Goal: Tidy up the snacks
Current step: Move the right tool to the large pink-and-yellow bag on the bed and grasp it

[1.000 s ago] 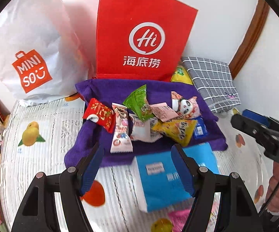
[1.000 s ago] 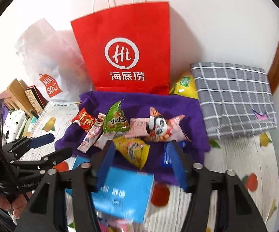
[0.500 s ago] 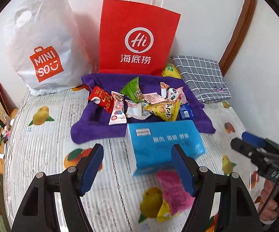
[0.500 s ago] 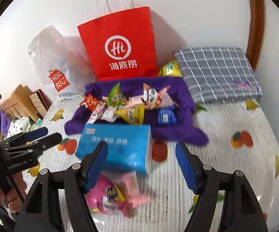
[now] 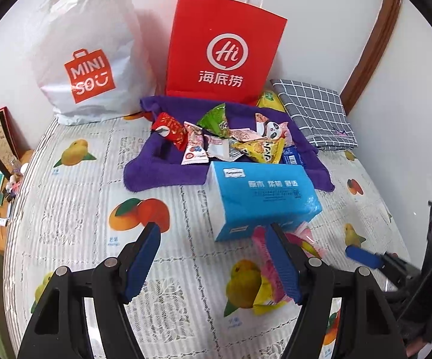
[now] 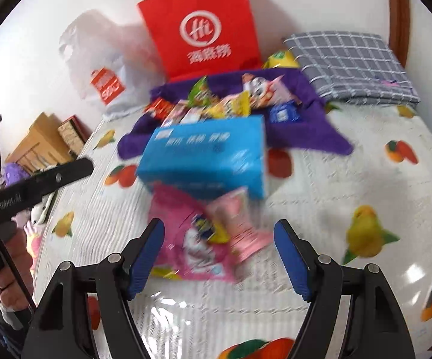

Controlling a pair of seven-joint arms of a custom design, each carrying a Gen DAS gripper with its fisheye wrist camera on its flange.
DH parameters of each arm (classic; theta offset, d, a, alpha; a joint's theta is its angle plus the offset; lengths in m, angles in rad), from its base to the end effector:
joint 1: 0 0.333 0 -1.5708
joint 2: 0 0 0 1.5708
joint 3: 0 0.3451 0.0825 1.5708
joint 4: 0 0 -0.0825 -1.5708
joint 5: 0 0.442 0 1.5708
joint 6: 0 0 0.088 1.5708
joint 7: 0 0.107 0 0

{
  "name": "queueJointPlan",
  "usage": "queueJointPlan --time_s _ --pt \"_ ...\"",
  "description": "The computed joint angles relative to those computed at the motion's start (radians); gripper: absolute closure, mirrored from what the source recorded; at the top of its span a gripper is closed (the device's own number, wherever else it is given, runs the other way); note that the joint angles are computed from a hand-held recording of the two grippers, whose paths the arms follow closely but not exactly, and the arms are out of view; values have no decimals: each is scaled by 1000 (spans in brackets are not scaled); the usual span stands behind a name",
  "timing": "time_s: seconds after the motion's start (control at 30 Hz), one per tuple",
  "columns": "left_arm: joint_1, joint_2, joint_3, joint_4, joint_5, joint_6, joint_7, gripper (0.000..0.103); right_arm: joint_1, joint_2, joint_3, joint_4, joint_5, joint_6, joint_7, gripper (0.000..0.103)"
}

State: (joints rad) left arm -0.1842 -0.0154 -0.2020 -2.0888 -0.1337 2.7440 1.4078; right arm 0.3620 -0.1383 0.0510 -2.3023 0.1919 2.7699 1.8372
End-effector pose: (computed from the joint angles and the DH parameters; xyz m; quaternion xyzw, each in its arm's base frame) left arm 0.5943 -0.2365 0.5091 -0.6264 0.7057 -0.3075 0.1228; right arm 0.5339 0.2257 0.4690 -0.6710 0.6770 -0.0772 0.2925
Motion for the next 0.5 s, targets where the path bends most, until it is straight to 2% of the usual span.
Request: queueJointPlan --time_s 0.2,0.37,0.5 --pt "9 -18 8 -32 -49 11 35 32 14 44 26 29 -9 -24 35 28" --pt "16 -27 15 -49 -98 13 75 32 2 109 52 85 -141 -66 174 28" --pt "24 -31 18 -61 -113 12 99 32 0 144 57 105 -193 -46 254 27"
